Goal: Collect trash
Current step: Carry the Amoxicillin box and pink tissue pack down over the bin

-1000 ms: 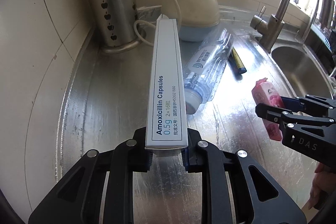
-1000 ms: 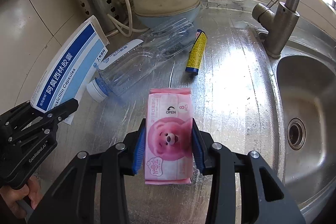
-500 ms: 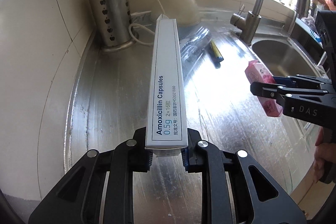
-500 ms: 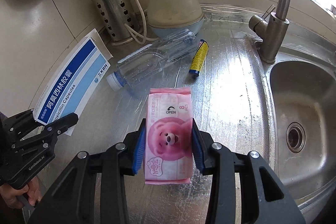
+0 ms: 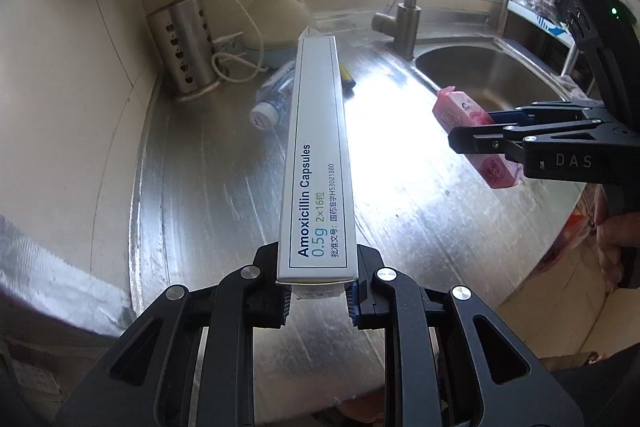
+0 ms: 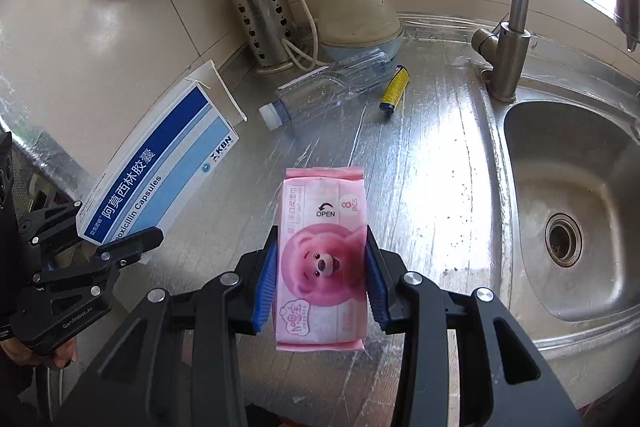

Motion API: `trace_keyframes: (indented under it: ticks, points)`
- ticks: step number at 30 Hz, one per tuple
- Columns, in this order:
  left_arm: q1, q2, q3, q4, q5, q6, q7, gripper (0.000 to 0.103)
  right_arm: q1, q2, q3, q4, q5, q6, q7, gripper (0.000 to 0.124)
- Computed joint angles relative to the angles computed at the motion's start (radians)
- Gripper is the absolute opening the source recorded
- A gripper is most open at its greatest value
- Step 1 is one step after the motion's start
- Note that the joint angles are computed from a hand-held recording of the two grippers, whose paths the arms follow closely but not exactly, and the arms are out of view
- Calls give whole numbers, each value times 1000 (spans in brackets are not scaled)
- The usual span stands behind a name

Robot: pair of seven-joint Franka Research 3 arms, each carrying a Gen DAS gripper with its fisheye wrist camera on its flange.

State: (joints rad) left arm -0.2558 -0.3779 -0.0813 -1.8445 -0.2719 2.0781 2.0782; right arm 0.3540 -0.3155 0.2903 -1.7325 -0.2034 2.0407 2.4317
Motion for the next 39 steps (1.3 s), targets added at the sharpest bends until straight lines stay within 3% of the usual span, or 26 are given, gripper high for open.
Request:
trace_keyframes:
  ticks: [13, 25, 32, 39]
  points:
    - [-40, -238, 80, -155, -34, -179, 106, 21, 66, -122, 54, -72, 125, -80, -42, 38]
    - [-70, -442, 111, -336, 9, -352, 222, 21, 157, -168, 87, -224, 275, -83, -122, 38]
    - [-68, -534, 98, -521, 61, -383, 243, 21, 206, -155, 99, -358, 326, -42, -136, 38]
    - [-56, -547, 45, -722, 115, -335, 168, 22, 249, -76, 93, -473, 369, 43, -102, 38]
